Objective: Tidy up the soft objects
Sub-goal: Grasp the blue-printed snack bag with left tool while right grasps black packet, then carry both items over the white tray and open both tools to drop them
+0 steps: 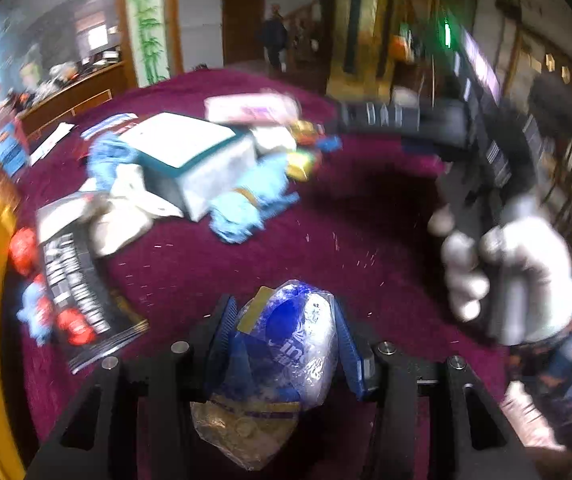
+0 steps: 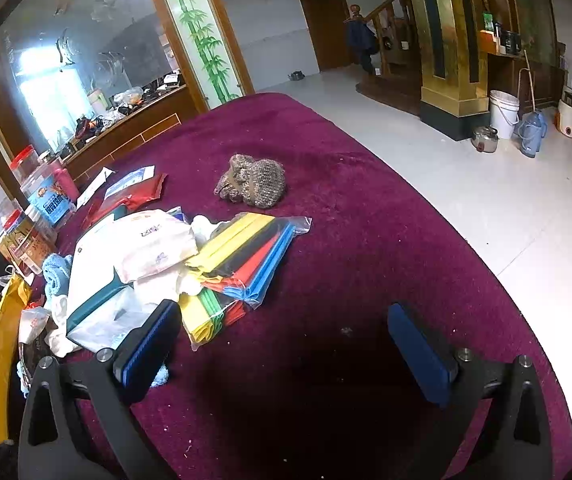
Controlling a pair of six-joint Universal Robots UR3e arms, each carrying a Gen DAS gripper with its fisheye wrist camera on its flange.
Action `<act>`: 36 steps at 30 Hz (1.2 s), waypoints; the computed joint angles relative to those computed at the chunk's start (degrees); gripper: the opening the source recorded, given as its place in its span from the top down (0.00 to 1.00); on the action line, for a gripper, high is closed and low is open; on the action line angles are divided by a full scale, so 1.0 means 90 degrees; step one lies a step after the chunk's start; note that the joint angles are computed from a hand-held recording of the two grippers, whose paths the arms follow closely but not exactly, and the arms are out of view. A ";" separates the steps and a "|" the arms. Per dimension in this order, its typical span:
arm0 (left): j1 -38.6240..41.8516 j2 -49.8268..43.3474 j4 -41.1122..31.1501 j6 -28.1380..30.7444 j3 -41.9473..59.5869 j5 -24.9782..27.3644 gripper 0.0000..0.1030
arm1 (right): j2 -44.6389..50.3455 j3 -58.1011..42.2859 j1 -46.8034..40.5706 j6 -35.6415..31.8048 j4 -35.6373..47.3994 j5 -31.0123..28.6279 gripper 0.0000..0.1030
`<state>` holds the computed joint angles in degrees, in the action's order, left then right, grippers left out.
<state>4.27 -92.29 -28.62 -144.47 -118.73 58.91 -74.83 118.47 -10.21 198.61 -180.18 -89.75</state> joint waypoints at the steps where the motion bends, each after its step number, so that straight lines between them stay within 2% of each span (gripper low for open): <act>1: 0.0348 0.0374 -0.0307 0.0164 -0.0164 -0.0349 0.51 | 0.0023 -0.0022 0.0020 -0.0008 0.0013 -0.0028 0.00; 4: 0.1565 0.1582 -0.1599 0.0863 -0.0537 -0.1309 0.51 | 0.0071 -0.0109 0.0080 -0.0015 0.0121 -0.0089 0.00; 7: 0.3157 0.2623 -0.3899 0.2147 -0.0387 -0.2219 0.51 | 0.0075 -0.0139 0.0103 0.0003 0.0165 -0.0117 0.00; 10: 0.4466 0.3103 -0.5964 0.3386 -0.0002 -0.2630 0.51 | -0.0207 0.0106 0.0183 -0.0187 -0.0027 -0.0057 0.02; 11: 0.4768 0.3046 -0.6261 0.3587 0.0144 -0.2704 0.51 | -0.0370 0.0187 0.0288 -0.0235 -0.0064 -0.0103 0.02; 13: 0.5264 0.3044 -0.6591 0.3834 0.0226 -0.2753 0.51 | -0.0751 0.0350 0.0566 -0.0284 -0.0118 0.0089 0.02; 15: 0.5760 0.2884 -0.6806 0.4037 0.0301 -0.2785 0.51 | -0.0805 0.0010 0.1078 -0.0477 0.0194 0.0210 0.02; 18: 0.5934 0.2544 -0.6428 0.3604 0.0302 -0.2802 0.51 | -0.0164 -0.1209 0.1880 -0.0827 0.1106 0.0449 0.02; 20: 0.6001 0.2310 -0.6429 0.3466 0.0373 -0.2805 0.51 | 0.0564 -0.2243 0.2403 -0.0858 0.1644 0.0391 0.05; 22: 0.6153 0.2357 -0.6734 0.3663 0.0434 -0.2790 0.51 | 0.1263 -0.3202 0.2890 -0.0931 0.2027 -0.0004 0.12; 24: 0.6277 0.2371 -0.6917 0.3809 0.0501 -0.2795 0.51 | 0.1945 -0.4232 0.3228 -0.0952 0.2593 -0.0331 0.31; 25: 0.6347 0.2391 -0.7072 0.3896 0.0547 -0.2808 0.51 | 0.2256 -0.4718 0.3326 -0.0938 0.2900 -0.0425 0.36; 27: 0.6534 0.2362 -0.7382 0.4125 0.0680 -0.2846 0.51 | 0.2681 -0.5301 0.3336 -0.0933 0.3338 -0.0379 0.61; 28: 0.6604 0.2334 -0.7473 0.4204 0.0730 -0.2861 0.51 | 0.2802 -0.5447 0.3258 -0.0922 0.3473 -0.0139 0.68; 29: 0.6684 0.2305 -0.7567 0.4299 0.0766 -0.2867 0.51 | 0.2792 -0.5345 0.3117 -0.0872 0.3405 0.0273 0.83; 30: 0.6755 0.2195 -0.7636 0.4389 0.0854 -0.2870 0.51 | 0.2663 -0.5065 0.2982 -0.0790 0.3190 0.0662 0.85; 31: 0.6771 0.2123 -0.7612 0.4372 0.0891 -0.2874 0.51 | 0.2539 -0.4853 0.2930 -0.0741 0.3007 0.0770 0.86; 36: 0.6635 0.1432 -0.7406 0.4057 0.1321 -0.2900 0.51 | 0.1901 -0.4299 0.2961 -0.0766 0.2641 0.0827 0.88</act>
